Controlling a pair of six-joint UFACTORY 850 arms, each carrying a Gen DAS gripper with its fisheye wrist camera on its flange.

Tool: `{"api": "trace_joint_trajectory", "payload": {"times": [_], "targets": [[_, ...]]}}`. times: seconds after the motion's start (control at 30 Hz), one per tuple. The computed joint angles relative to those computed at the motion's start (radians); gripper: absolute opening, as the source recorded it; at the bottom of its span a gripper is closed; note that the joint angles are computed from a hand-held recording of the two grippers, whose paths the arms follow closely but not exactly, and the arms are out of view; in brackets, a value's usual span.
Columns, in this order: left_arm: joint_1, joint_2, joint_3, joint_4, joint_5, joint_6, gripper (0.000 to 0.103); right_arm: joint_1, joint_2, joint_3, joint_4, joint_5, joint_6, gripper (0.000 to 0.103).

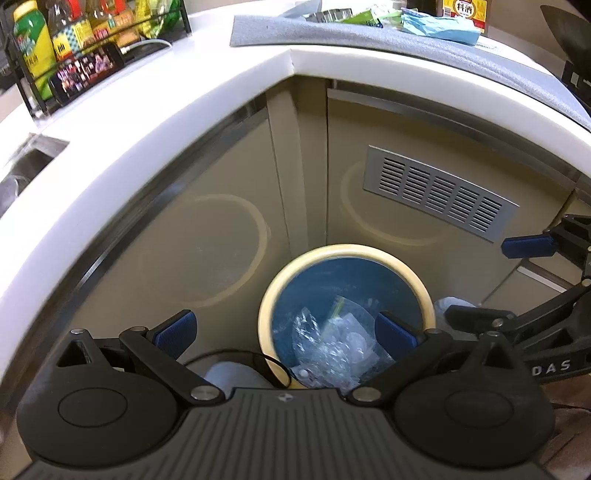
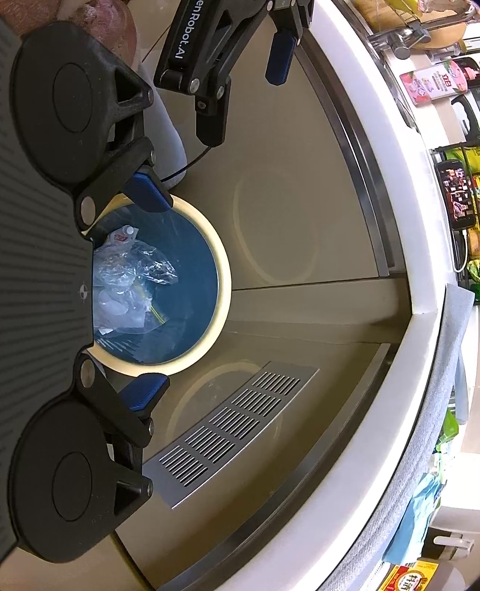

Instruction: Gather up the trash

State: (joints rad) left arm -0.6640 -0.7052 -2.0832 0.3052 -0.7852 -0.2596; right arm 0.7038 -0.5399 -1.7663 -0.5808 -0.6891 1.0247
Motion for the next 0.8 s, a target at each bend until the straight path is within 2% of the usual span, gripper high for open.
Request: {"api": "trace_joint_trajectory", "payload": {"times": [0.33,0.47,0.63,0.8], "targets": [[0.001,-0.004,-0.062,0.048,0.035,-0.024,0.103,-0.016,0.048,0.037,-0.088,0.048,0.12,0.095],[-0.002,-0.014,-0.111,0.068,0.05,-0.034,0.103,-0.027,0.082,0.054,-0.13,0.107,0.154,0.095],[-0.006,-0.032,-0.181,0.108,0.063,-0.057,0.103,-0.033,0.132,0.083,-0.285,0.181,0.265,0.096],[-0.01,-0.067,-0.269,0.142,0.06,-0.06,0.103,-0.044,0.154,0.075,-0.456,0.184,0.388,0.097]]}}
